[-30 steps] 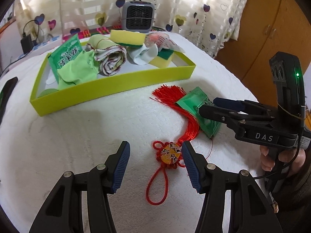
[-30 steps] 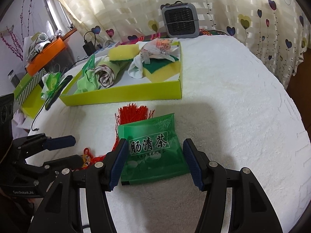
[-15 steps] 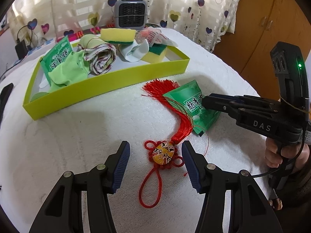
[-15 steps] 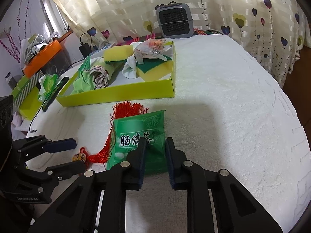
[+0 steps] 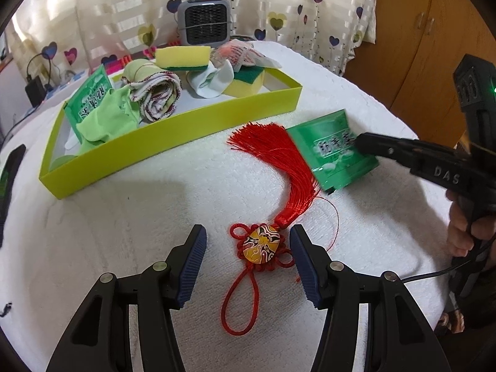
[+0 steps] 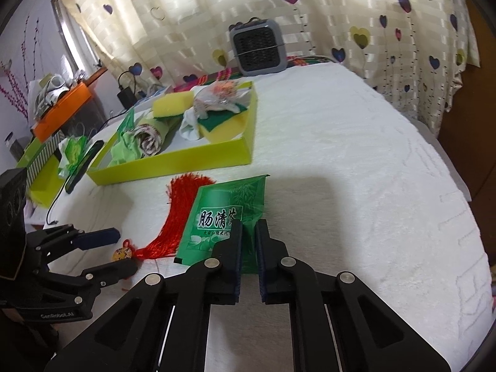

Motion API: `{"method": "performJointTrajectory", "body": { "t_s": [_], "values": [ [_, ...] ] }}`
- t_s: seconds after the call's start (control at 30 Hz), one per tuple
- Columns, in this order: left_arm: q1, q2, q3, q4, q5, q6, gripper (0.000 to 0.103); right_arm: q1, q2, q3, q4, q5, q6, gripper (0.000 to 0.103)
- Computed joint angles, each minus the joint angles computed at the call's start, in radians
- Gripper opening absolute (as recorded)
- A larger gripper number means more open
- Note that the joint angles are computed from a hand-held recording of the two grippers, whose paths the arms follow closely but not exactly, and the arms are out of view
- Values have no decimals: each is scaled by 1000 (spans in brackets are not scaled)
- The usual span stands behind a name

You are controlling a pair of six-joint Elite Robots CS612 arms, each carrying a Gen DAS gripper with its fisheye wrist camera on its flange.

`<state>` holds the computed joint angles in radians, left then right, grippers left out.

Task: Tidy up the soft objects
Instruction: 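Grasp the green tea packet with the right gripper while the left grasps the red tassel ornament, then lift the tassel and tea packet and carry them over the green box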

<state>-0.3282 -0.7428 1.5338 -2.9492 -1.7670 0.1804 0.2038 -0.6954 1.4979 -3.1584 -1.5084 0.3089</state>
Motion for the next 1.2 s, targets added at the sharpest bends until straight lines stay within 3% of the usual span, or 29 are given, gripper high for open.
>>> {"method": "performJointTrajectory", "body": {
  "t_s": [0.23, 0.43, 0.9, 1.2],
  "values": [
    [-7, -1, 7, -23, 50, 13, 34, -6, -12, 28, -39, -28, 42, 7],
    [-10, -3, 16, -46, 62, 13, 25, -9, -15, 41, -69, -20, 60, 7],
    [9, -11, 25, -148, -3, -58, 23, -20, -20, 68, -142, 19, 96, 7],
    [15, -14, 29, -201, -6, -90, 23, -22, -22, 72, -161, 22, 103, 7]
  ]
}}
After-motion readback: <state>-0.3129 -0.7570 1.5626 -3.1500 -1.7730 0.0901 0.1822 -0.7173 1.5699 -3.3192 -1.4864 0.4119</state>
